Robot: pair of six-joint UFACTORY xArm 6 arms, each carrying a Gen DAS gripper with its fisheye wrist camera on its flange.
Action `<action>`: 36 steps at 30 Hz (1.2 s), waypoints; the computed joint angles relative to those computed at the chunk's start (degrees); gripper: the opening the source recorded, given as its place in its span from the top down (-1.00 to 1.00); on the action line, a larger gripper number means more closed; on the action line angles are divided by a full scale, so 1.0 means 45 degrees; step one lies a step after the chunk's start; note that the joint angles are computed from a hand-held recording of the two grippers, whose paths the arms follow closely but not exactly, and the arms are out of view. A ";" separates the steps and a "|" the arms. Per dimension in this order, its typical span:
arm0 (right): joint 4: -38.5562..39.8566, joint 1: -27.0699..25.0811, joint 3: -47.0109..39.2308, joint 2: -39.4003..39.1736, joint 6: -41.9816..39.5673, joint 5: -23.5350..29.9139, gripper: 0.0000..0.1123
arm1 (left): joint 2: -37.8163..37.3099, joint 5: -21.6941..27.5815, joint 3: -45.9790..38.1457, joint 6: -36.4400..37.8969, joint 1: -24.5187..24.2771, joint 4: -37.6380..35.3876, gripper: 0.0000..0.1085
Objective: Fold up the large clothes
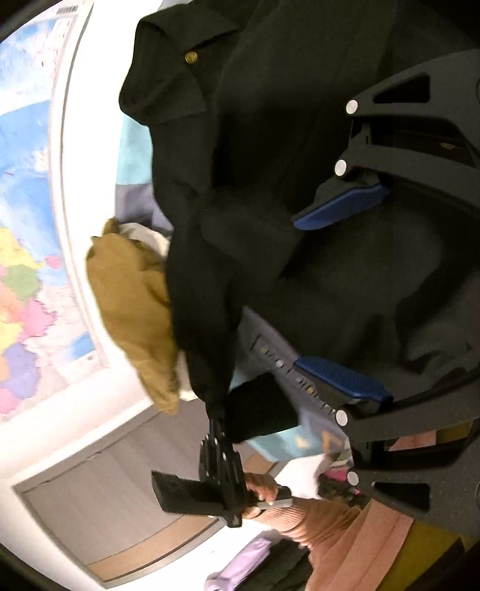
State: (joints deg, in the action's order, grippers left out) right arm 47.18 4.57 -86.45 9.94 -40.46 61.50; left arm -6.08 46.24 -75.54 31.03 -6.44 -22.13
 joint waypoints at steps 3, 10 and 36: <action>0.0774 -0.0204 0.0183 -0.0313 -0.0340 0.0185 -0.28 | -0.0425 0.1014 -0.0547 0.1044 -0.0050 -0.1769 0.93; 0.2816 -0.0120 0.0671 -0.0846 -0.1721 0.1306 -0.32 | 0.0793 0.2134 -0.2550 0.1067 -0.1329 -0.3353 0.93; 0.1845 -0.2804 0.0892 -0.1765 -0.0230 0.0774 0.54 | 0.5384 0.1763 -0.6802 -0.1713 -0.2468 -0.0781 0.22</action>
